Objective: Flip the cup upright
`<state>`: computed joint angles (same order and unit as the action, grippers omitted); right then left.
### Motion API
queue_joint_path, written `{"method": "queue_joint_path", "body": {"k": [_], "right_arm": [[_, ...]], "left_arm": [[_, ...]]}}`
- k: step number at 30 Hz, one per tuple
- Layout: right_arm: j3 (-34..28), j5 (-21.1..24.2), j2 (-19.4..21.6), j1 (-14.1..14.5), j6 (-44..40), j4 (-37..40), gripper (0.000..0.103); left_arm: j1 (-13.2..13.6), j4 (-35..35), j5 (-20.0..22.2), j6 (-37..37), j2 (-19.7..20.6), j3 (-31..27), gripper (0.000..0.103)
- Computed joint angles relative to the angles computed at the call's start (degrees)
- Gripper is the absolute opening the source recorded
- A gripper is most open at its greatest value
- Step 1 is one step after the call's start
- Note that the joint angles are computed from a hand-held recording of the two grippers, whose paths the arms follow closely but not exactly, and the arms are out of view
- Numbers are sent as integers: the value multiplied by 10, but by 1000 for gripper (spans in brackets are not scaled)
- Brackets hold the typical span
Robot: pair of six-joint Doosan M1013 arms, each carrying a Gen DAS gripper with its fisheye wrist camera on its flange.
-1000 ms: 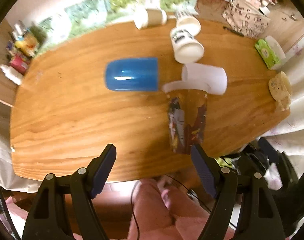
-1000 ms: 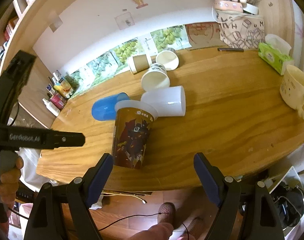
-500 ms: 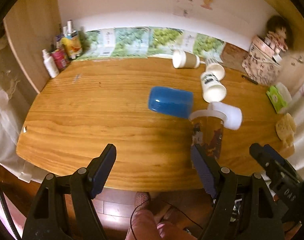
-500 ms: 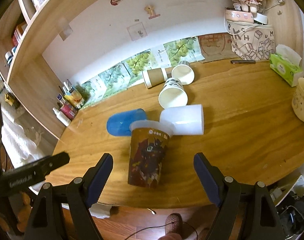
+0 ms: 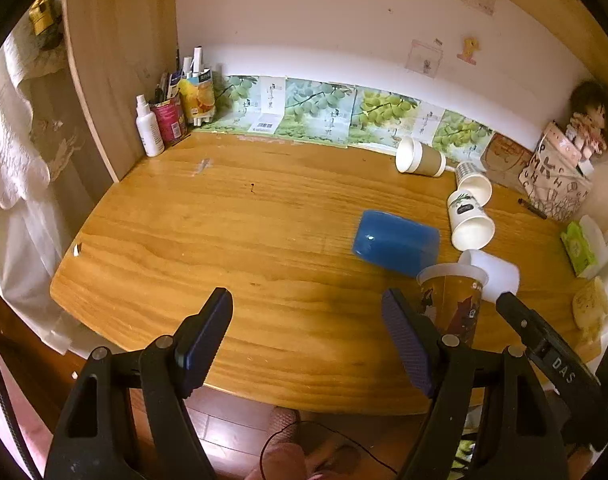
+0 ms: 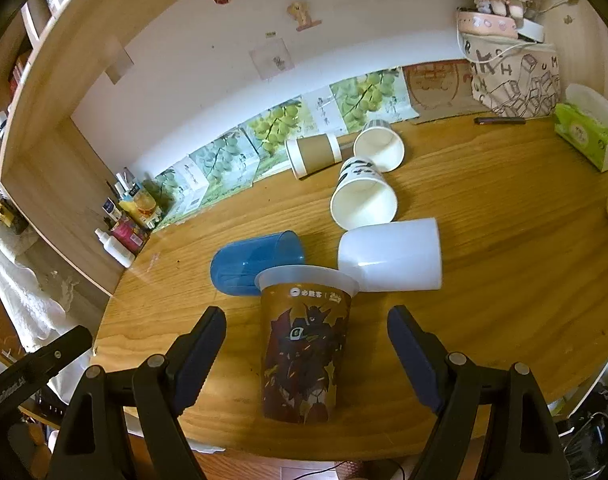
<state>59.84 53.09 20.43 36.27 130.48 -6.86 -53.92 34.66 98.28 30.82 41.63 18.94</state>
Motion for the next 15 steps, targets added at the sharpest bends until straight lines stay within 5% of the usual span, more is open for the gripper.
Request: {"method": "queue_joint_path", "body": {"k": [15], "right_arm": [[-80,64,75,9,15,26,84]], "left_arm": [[31,-41,-62,100,-26,56,80]]}}
